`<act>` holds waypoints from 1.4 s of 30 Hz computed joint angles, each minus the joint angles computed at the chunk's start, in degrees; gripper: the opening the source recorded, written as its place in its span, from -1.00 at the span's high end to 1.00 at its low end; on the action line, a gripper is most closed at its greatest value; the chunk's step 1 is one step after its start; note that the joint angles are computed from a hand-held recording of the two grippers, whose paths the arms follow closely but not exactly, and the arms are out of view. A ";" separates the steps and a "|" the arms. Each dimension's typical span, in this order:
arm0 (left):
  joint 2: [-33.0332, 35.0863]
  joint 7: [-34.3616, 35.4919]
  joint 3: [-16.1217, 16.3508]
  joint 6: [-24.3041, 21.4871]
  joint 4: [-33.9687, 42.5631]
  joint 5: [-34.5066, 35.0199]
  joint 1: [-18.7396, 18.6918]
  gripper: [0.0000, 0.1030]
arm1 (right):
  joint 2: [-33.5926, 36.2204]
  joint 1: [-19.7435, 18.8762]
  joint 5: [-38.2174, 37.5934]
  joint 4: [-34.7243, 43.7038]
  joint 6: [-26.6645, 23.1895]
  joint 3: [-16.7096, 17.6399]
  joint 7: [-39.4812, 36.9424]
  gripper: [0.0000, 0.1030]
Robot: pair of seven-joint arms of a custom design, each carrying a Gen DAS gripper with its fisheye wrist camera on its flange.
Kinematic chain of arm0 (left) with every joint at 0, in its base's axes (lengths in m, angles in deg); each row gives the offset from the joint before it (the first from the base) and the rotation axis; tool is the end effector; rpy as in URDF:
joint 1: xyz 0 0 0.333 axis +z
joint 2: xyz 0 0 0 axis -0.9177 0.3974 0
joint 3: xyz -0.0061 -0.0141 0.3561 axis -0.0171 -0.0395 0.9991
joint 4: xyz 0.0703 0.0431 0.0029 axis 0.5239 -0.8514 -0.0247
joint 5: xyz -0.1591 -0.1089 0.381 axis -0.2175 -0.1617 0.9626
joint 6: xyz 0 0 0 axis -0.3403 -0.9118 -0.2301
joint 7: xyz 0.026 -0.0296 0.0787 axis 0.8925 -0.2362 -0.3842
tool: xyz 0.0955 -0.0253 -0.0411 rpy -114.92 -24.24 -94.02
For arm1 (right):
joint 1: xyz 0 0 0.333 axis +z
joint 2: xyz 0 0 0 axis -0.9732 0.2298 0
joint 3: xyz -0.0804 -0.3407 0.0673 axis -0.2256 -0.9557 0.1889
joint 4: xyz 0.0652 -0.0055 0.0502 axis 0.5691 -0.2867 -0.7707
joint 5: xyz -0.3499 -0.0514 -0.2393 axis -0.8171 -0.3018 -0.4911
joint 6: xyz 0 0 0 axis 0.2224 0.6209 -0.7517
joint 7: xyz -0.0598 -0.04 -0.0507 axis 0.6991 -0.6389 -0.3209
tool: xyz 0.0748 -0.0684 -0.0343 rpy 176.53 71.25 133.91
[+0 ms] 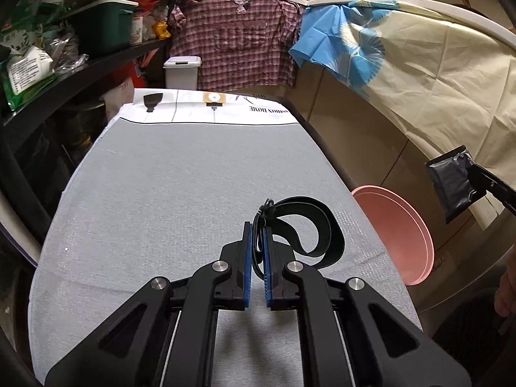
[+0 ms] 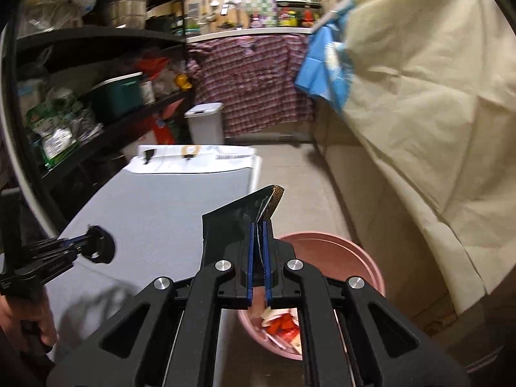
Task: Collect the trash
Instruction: 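Lift the pouch and strap and carry both over the pink bin, then open the right tool over the bin, then open the left tool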
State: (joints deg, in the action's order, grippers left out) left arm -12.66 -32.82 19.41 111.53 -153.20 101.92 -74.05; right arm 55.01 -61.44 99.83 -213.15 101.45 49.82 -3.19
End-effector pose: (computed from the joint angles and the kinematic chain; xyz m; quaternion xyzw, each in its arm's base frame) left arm 0.4426 -0.2512 0.4894 -0.6647 0.6182 -0.3477 0.2347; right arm 0.4580 0.0490 0.5413 -0.6780 0.5548 -0.2808 0.3919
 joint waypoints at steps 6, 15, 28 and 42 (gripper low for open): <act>2.11 -1.11 -1.14 -0.75 1.83 1.15 -0.50 0.88 | 2.07 -4.01 -0.27 0.01 1.96 0.04 3.40 0.90; 6.91 -0.98 -1.10 -1.73 6.84 3.35 -3.02 0.88 | 4.76 -4.20 0.02 0.60 5.17 -2.53 4.44 0.90; 17.73 4.31 0.29 -1.87 17.88 2.05 -8.60 0.88 | 8.20 -9.15 -1.64 2.02 7.48 -0.70 8.94 0.89; 26.78 13.34 1.42 -1.46 25.57 -4.24 -13.32 0.88 | 12.78 -13.41 -5.11 4.71 6.87 2.42 11.44 0.89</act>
